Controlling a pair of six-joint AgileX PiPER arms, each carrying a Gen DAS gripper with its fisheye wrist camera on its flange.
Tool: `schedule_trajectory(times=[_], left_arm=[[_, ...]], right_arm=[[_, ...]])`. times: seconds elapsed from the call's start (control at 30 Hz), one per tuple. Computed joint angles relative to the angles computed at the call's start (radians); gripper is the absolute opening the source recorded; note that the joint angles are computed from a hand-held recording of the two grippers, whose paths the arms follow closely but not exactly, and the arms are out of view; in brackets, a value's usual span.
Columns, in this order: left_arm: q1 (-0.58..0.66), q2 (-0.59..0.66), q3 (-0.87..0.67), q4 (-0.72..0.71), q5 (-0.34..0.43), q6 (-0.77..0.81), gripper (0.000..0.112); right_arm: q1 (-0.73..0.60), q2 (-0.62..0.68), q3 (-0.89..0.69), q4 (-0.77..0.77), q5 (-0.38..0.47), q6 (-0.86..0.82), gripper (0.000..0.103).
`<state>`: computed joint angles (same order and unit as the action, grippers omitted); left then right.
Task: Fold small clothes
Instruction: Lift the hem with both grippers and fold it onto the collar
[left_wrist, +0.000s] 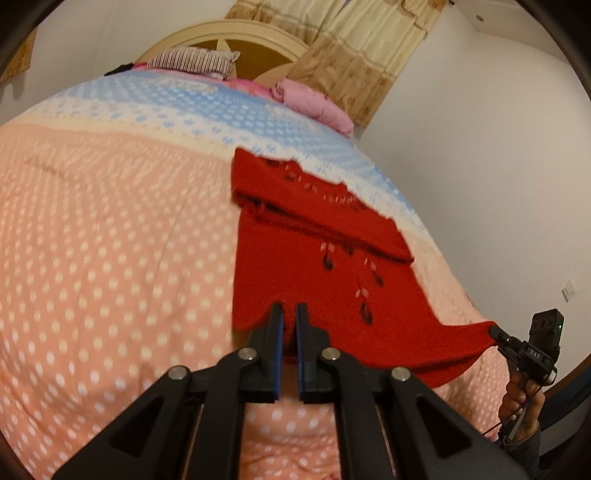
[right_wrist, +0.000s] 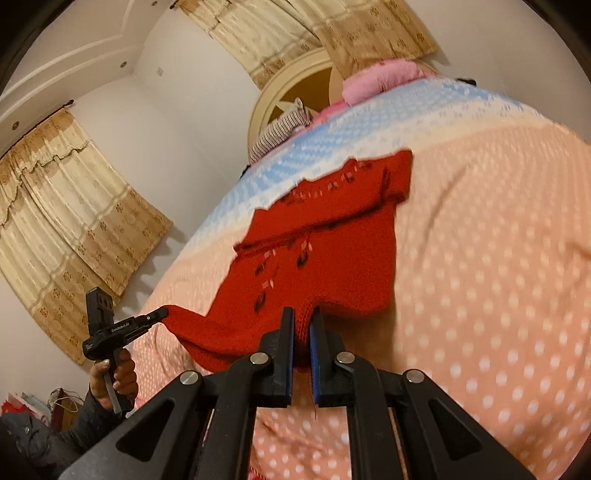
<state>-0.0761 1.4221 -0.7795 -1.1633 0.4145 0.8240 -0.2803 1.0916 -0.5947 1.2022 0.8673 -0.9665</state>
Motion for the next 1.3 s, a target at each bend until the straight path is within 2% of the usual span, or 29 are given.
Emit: schedule_trajectory(times=[0.23, 0.63, 0.8, 1.03, 1.23, 1.3], left_arm=[[0.034, 0.06, -0.121, -0.02, 0.032, -0.003, 0.006], [0.023, 0.239, -0.457, 0.128, 0.049, -0.17, 0.006], [0.012, 0.337, -0.616, 0.237, 0.036, -0.3, 0.006], [-0.012, 0.494, -0.852, 0.438, 0.071, -0.501, 0.005], [-0.023, 0.672, -1.112, 0.592, 0.144, -0.668, 0.005], [-0.027, 0.746, -1.23, 0.657, 0.189, -0.734, 0.005]], right_arm=[[0.026, 0.044, -0.143, 0.017, -0.02, 0.042, 0.007], [0.109, 0.233, -0.44, -0.012, -0.118, 0.137, 0.007], [0.14, 0.332, -0.562, -0.061, -0.148, 0.192, 0.007], [0.171, 0.485, -0.726, -0.139, -0.174, 0.276, 0.007], [0.185, 0.636, -0.893, -0.232, -0.177, 0.374, 0.007], [0.191, 0.685, -0.951, -0.266, -0.179, 0.412, 0.007]])
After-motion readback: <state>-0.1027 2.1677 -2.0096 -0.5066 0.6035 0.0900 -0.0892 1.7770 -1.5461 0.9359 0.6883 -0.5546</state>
